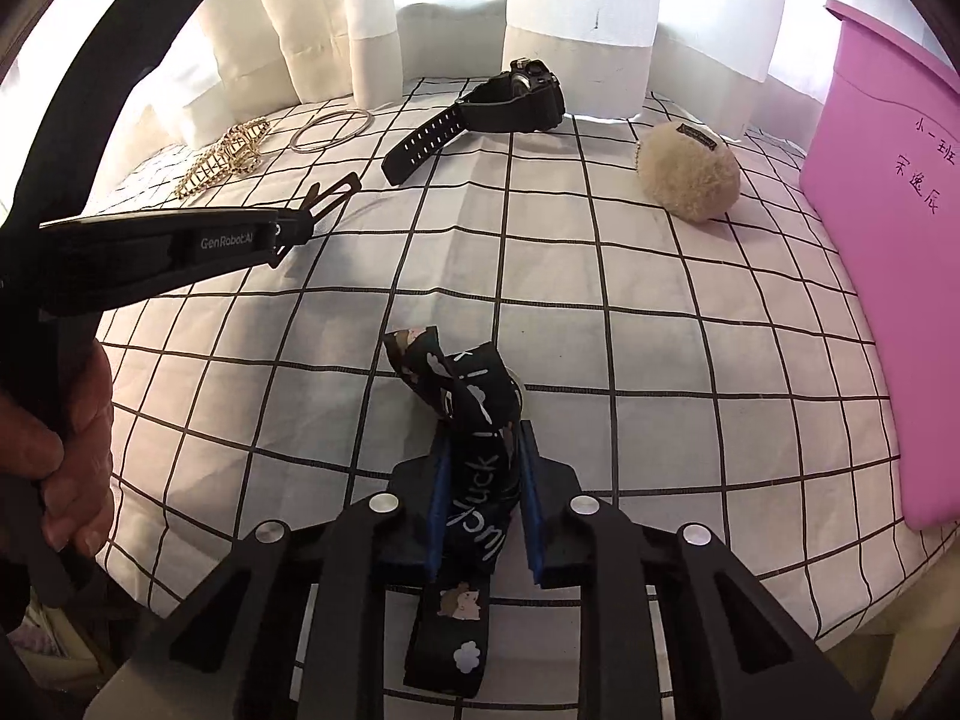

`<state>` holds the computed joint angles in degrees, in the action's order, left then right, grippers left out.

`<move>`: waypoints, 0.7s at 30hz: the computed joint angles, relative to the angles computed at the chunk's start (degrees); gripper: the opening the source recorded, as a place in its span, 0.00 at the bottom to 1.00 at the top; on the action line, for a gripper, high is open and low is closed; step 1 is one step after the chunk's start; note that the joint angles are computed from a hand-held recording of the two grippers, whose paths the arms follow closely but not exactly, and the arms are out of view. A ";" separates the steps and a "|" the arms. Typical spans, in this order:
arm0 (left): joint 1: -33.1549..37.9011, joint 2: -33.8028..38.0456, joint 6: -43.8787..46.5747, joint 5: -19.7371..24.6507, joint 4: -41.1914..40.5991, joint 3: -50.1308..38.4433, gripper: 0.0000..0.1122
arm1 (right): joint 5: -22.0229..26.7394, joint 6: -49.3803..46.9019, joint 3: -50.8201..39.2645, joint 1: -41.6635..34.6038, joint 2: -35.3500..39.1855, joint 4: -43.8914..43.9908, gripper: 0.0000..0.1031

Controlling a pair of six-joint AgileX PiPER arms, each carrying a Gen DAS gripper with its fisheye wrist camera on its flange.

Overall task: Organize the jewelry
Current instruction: 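Grasp the black lanyard strap with the right tool while the left tool grasps the hairpin, then carry the lanyard with the right tool while the left tool carries the hairpin to the tub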

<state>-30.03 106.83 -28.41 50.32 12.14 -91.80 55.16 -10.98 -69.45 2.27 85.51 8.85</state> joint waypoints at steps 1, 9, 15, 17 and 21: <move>-0.01 -0.50 -0.08 -0.09 0.03 0.26 0.07 | 0.06 -0.34 0.03 -0.38 -0.15 0.63 0.18; 0.56 -3.21 -0.04 1.59 -0.06 -0.82 0.07 | 2.75 -3.59 -3.24 -4.55 -0.26 5.54 0.17; 0.11 -4.76 -0.67 4.85 0.00 -3.52 0.08 | 6.30 -4.83 -9.50 -6.91 -0.36 6.52 0.17; -0.65 -5.25 -1.02 5.81 0.70 -4.59 0.08 | 7.66 -5.16 -12.00 -7.91 -0.47 7.11 0.17; -2.56 -5.96 -1.31 8.22 2.44 -8.11 0.08 | 11.15 -7.23 -18.33 -10.66 0.00 8.70 0.17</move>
